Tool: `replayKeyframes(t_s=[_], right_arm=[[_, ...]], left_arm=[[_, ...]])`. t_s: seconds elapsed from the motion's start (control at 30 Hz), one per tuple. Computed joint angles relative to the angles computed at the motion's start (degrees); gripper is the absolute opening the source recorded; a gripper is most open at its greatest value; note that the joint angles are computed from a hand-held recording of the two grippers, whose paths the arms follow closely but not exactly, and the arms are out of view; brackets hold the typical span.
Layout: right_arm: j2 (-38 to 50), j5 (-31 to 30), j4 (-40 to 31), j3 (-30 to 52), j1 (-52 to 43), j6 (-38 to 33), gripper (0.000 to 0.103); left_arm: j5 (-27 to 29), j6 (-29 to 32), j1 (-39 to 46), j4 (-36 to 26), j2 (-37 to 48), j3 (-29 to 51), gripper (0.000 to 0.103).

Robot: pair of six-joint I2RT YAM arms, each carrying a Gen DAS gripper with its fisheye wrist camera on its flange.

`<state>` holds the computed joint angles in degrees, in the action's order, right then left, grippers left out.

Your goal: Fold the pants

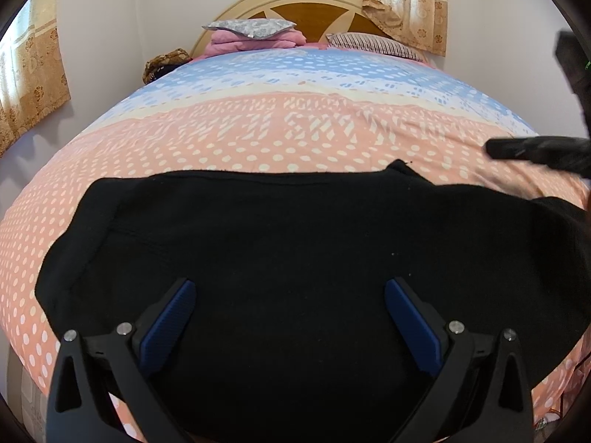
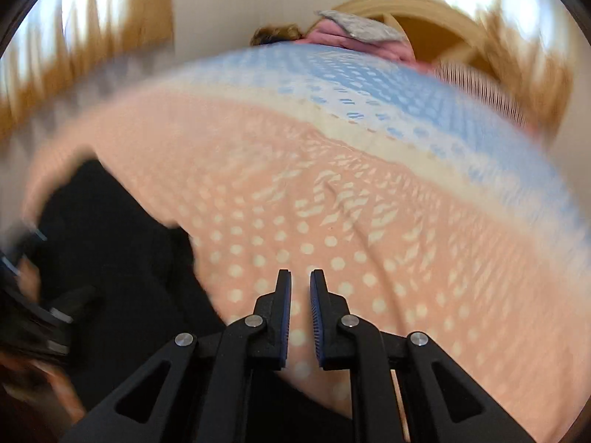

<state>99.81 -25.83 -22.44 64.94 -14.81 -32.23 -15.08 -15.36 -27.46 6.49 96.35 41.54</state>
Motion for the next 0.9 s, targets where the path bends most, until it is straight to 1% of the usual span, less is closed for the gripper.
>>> replayKeyframes(t_s=[0.03, 0.07, 0.1, 0.17, 0.23, 0.27, 0.3, 0.33, 0.37, 0.4, 0.43, 0.5, 0.57, 0.63, 0.67, 0.7, 0.73, 0.8, 0.9], right_arm=[[-0.7, -5.7, -4.3, 1.3, -1.9, -0.7, 0.011], [-2.7, -9.0, -6.4, 0.5, -2.8, -2.1, 0.011], [-4.8, -10.0, -7.2, -1.0, -2.9, -3.4, 0.011], [-9.0, -10.4, -10.2, -4.9, -2.9, -6.7, 0.011], [-10.0, -10.7, -11.3, -8.6, -3.1, -7.6, 0.011], [-9.6, -8.9, -10.3, -10.4, -3.2, -7.1, 0.011], [-8.9, -5.9, -7.8, -12.4, -3.4, -6.0, 0.011], [-8.2, -5.9, -6.4, -13.4, -4.1, -5.2, 0.011], [-7.2, -9.5, -6.8, -13.2, -6.1, -4.8, 0.011], [-6.3, -13.4, -9.0, -11.5, -9.1, -1.9, 0.011], [-6.5, -14.9, -10.4, -10.3, -11.2, 0.1, 0.011], [-7.8, -21.8, -12.2, -8.5, -18.1, 1.6, 0.011], [-9.1, -27.2, -12.6, -6.4, -28.3, 2.8, 0.012], [-6.8, -30.1, -14.7, -1.5, -37.6, 3.6, 0.025], [-4.7, -30.7, -15.4, 1.5, -42.9, 4.3, 0.047], [-3.3, -30.5, -14.6, 3.4, -46.5, 6.0, 0.066], [-1.6, -29.5, -12.0, 5.4, -51.0, 9.1, 0.069], [3.0, -28.0, -9.6, 10.7, -57.8, 12.2, 0.069], [11.0, -21.6, -9.8, 20.0, -63.0, 11.0, 0.069]], left_arm=[[-0.3, -0.1, -0.1, 0.0, 0.1, 0.1, 0.103], [-0.4, -0.2, -0.2, -0.1, 0.1, 0.2, 0.103], [-0.5, -0.2, -0.2, -0.2, 0.1, 0.2, 0.103], [-0.2, -0.1, -0.1, -0.4, 0.0, 0.3, 0.103], [0.3, -0.1, 0.1, -0.4, -0.1, 0.4, 0.103], [0.4, -0.1, 0.2, -0.3, -0.2, 0.2, 0.103], [0.4, -0.2, 0.1, -0.4, -0.3, 0.2, 0.103], [0.4, -0.3, 0.1, -0.8, -0.5, 0.4, 0.103], [0.6, -0.3, 0.1, -1.9, -0.9, 0.8, 0.103], [1.0, -0.4, 0.1, -3.3, -1.5, 1.4, 0.103], [1.5, -0.6, 0.1, -4.4, -2.3, 1.7, 0.103], [1.3, -1.3, -0.7, -4.7, -4.1, 1.6, 0.103], [0.9, -1.5, -1.8, -4.5, -5.8, 1.7, 0.103], [0.6, -1.7, -3.0, -4.5, -6.5, 2.2, 0.103], [0.4, -1.7, -3.6, -4.9, -6.4, 2.8, 0.103], [0.3, -1.7, -4.2, -5.1, -6.1, 3.5, 0.103], [0.1, -1.9, -5.1, -5.5, -5.8, 4.2, 0.103], [-0.3, -2.1, -7.1, -6.1, -4.8, 5.9, 0.103], [0.2, -2.6, -9.8, -7.7, -2.7, 8.9, 0.103]])
